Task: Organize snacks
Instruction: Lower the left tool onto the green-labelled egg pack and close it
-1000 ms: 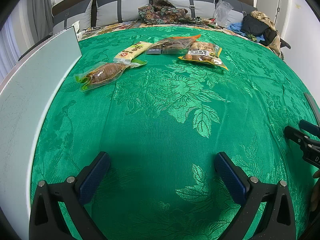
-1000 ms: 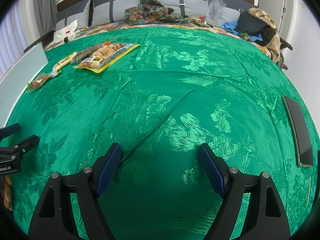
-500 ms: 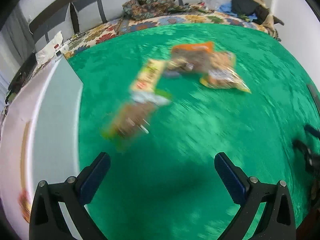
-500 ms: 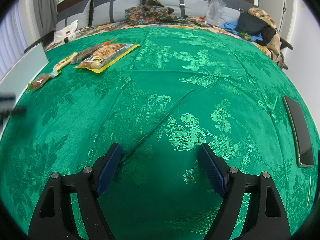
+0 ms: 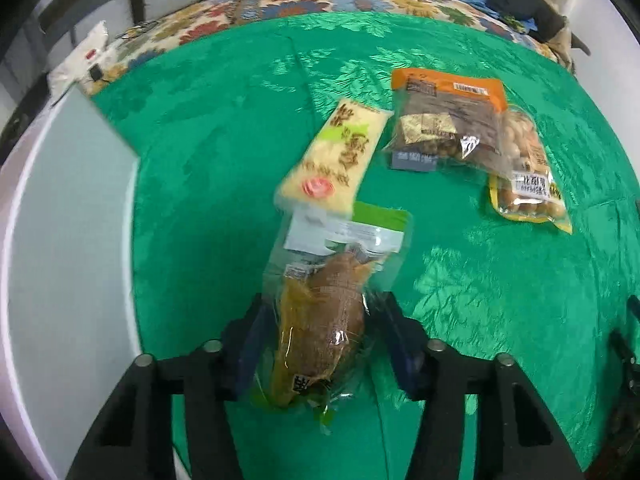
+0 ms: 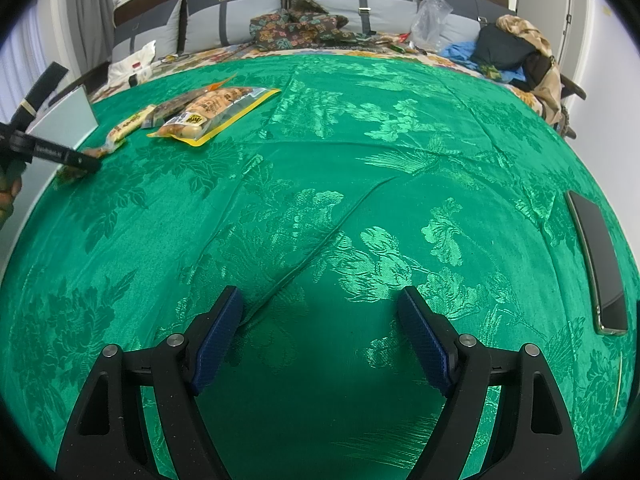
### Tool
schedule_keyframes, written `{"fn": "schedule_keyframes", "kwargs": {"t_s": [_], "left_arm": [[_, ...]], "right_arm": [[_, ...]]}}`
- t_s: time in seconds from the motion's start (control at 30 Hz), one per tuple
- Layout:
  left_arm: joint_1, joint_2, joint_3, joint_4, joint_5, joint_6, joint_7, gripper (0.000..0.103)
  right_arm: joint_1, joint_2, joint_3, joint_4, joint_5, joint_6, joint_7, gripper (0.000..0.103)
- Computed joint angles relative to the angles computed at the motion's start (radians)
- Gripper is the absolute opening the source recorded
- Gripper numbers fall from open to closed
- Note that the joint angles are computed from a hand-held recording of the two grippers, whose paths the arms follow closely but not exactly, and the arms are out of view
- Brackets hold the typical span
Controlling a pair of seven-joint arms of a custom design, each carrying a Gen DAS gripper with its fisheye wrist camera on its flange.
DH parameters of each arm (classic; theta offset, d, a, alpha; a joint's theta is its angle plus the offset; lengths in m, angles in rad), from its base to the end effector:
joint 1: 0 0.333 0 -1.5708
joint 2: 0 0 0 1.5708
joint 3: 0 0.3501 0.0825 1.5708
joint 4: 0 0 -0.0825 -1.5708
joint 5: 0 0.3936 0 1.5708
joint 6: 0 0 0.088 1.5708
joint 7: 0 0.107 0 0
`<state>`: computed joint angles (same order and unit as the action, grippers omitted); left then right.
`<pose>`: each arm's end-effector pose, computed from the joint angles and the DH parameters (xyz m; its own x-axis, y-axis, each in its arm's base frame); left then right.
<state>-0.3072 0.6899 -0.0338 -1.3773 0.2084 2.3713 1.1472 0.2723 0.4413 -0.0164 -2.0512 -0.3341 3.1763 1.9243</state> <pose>0.7456 -0.2550 0.3603 -0.0292 -0.9992 -0.0278 -0.9434 0.0367 -0.3297 0.6302 0.1969 0.3200 0.2468 -0.9690 -0.0142 -0.7546 -0.1830 -0.6301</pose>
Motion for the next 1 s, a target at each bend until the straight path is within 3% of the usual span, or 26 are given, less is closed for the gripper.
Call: {"fn": "schedule_keyframes", "kwargs": {"t_s": [0.1,0.23,0.3,0.47,0.5,0.53,0.67,0.73,0.83,1.0], "left_arm": [[-0.024,-0.066,0.006,-0.110,0.000,0.046,-0.083,0.049],[-0.024,-0.210,-0.049,-0.366,-0.099,0.208,-0.219,0.049],[-0.053,-0.260,-0.047,-0.461,-0.094,0.285,-0.276,0.051],[-0.176,-0.302,0.055,-0.574,0.093,0.438,-0.497,0.069],[-0.205,-0.299,0.089,-0.585,0.155,0.472,-0.542,0.078],[-0.229,-0.293,0.116,-0.580,0.206,0.471,-0.574,0.088],[-0.295,-0.246,0.186,-0.521,0.417,0.371,-0.667,0.102],[-0.290,-0.249,0.202,-0.540,0.487,0.421,-0.740,0.103],[-0.293,-0.251,0.212,-0.545,0.575,0.425,-0.832,0.103],[-0.239,-0.262,0.158,-0.556,0.628,0.420,-0.869,0.103]], "right_arm": [[-0.002,0.000,0.002,0.000,0.001,-0.001,-0.002,0.083],[-0.002,0.000,0.002,0.000,0.002,-0.001,-0.003,0.083],[0.000,0.000,0.000,0.001,0.002,0.000,-0.002,0.083],[0.000,0.000,0.001,0.001,0.003,0.000,-0.003,0.083],[0.000,0.000,0.001,0.001,0.003,0.000,-0.003,0.083],[0.000,0.000,0.000,0.001,0.003,0.000,-0.003,0.083],[-0.001,0.001,0.002,0.001,0.004,0.000,-0.003,0.083],[0.000,0.001,0.001,0.001,0.004,0.000,-0.003,0.083],[-0.001,0.001,0.002,0.001,0.004,0.000,-0.004,0.083],[-0.001,0.001,0.002,0.001,0.005,0.000,-0.004,0.083]]}}
